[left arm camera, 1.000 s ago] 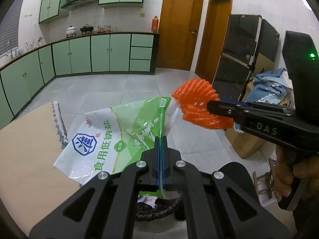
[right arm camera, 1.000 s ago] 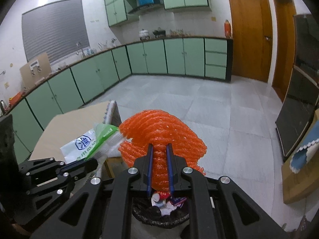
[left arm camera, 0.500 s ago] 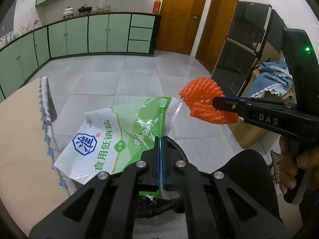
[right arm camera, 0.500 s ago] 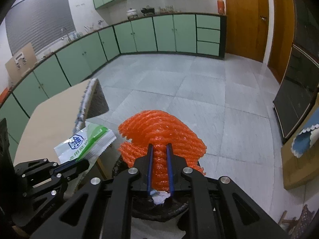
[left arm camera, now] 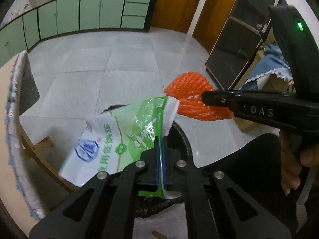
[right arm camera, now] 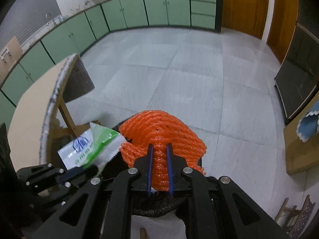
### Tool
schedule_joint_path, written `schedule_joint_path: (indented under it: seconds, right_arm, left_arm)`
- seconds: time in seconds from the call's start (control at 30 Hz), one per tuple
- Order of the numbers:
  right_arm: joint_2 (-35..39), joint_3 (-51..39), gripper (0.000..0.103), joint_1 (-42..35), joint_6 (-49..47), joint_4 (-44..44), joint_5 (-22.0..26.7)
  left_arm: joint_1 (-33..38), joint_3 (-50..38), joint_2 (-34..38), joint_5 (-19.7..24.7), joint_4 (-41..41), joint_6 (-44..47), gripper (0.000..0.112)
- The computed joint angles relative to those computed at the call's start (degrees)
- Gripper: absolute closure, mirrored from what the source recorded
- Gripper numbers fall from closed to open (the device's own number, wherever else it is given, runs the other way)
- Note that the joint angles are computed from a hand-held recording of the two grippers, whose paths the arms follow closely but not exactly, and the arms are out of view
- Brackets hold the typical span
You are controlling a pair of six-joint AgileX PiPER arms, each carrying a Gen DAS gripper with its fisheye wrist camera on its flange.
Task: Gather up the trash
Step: 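Carry the salt packet and foam net over the black bin with both grippers, then open both grippers to drop the packet and net into the bin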
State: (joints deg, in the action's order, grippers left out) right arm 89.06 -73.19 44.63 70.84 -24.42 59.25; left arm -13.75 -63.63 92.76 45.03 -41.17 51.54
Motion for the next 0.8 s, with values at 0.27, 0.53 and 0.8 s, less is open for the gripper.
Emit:
schedule_joint_path:
  seconds: [0.27,0.53,0.8]
  right_arm:
    - [8.09,2.31,0.088,-7.45,-7.65,11.02,-10.04]
    - [7.81,4.88,0.075,-8.13,-6.98,12.16,-11.7]
    - [8.2,5.46,0.057,-9.16,-8.86,15.23,-14.31]
  left_arm:
    - [-0.83,-1.85,8.61,-2.59,0.38,1.49,0.106]
    - [0.32,-1.69,9.61,-4.35,-0.02,0.67,0.077]
    - [1.52,-1.99,9.15,-4.07,0.25,0.4,0.072]
